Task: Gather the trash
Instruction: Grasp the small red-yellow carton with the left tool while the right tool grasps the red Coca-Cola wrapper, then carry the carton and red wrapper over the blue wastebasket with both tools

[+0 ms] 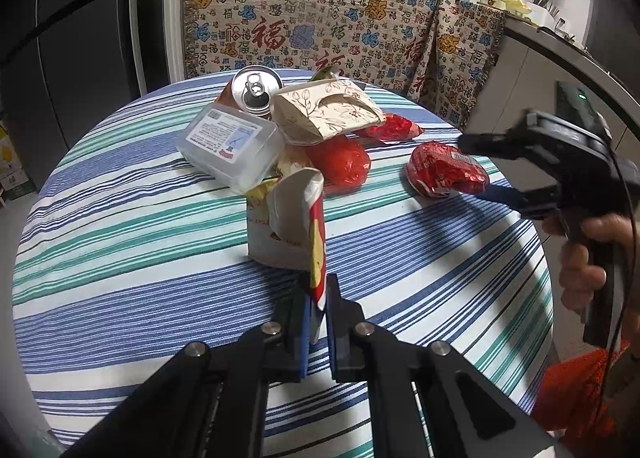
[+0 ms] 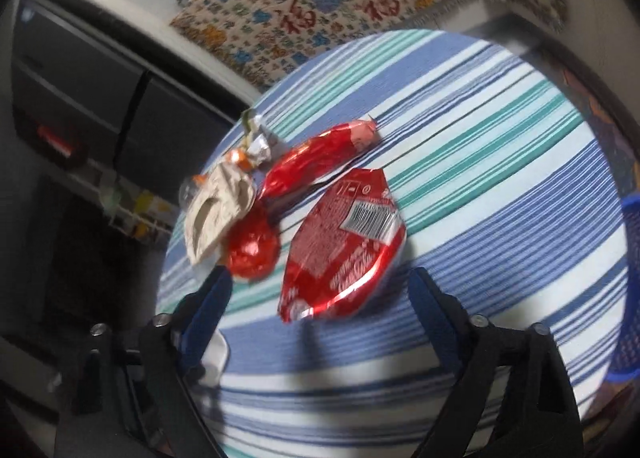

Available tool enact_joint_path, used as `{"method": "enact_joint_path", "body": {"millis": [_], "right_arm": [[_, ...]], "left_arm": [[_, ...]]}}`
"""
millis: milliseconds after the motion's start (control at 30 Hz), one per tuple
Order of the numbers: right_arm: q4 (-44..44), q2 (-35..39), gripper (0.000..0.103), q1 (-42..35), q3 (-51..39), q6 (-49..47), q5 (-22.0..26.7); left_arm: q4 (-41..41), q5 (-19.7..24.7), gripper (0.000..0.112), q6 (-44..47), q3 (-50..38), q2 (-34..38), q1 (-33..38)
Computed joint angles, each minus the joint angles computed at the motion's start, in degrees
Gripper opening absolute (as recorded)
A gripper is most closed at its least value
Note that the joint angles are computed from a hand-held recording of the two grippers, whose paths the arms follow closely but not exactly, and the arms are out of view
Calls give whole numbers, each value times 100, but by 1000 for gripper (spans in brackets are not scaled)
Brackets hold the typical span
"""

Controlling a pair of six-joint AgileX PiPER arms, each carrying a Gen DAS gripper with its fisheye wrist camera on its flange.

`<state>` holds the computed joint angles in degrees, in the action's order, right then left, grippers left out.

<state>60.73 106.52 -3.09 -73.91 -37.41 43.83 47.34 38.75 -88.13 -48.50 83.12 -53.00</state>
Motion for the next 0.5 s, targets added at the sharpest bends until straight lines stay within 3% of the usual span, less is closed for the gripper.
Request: {"method": "enact_joint_path", "body": {"millis": [33, 133, 200, 400, 500], "right_arm": [[-180, 117, 33, 49, -168, 270, 71], [-454, -13, 22, 231, -162, 377, -74], [-825, -371, 22, 434, 50, 153, -387], [-1548, -1313, 22, 632, 732, -458, -646], [-1447, -1703, 22, 400, 1101, -836, -536]], "left_arm": [[7, 9, 7, -3, -11, 3, -18], [31, 66, 7, 20, -71, 10, -119], [29, 52, 7, 40, -117, 15, -185], [-71, -510, 7, 89, -307, 62, -226], [-20, -482, 7, 190, -665, 259, -424]]}}
